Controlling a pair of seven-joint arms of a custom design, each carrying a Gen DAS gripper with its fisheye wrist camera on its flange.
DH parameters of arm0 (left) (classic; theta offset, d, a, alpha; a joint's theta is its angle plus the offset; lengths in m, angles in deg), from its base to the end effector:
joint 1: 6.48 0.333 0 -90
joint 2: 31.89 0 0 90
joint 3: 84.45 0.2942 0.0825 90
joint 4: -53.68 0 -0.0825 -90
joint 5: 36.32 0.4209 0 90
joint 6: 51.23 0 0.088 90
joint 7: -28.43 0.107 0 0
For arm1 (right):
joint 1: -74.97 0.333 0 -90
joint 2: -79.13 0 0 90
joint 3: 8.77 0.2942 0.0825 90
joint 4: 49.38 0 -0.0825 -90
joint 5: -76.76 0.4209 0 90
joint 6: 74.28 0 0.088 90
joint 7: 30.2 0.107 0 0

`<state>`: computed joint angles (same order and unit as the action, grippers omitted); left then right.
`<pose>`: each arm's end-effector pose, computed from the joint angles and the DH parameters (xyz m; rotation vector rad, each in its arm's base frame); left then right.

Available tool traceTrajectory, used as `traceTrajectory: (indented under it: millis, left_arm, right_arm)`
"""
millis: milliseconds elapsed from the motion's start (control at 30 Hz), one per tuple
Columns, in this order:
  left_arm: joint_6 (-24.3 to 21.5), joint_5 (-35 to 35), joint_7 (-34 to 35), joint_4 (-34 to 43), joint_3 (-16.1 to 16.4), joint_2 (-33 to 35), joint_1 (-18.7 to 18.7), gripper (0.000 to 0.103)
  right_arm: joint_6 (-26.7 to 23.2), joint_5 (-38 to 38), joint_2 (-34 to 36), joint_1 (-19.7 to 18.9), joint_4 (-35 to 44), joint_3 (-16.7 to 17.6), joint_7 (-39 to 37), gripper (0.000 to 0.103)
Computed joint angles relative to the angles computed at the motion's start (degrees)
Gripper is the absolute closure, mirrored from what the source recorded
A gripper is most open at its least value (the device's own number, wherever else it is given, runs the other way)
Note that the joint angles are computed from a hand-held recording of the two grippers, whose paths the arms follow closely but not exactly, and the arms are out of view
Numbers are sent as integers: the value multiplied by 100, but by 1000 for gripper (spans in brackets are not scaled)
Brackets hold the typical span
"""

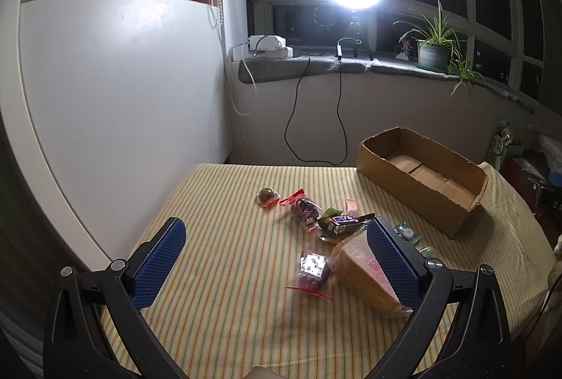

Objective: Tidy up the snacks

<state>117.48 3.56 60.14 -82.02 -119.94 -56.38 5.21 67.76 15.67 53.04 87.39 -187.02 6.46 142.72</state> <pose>0.4554 -0.2707 0.5092 -1.5107 1.6764 -0.9265 0.4374 0.2397 0.4980 -1.4441 1.8350 -1.1090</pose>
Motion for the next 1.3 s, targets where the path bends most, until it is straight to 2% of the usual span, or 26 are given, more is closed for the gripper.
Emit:
traceTrajectory:
  millis: [1300]
  left_arm:
    - [35,-39,45,60,3,58,-77,1]
  right_arm:
    - [43,32,26,14,2,-16,-17,0]
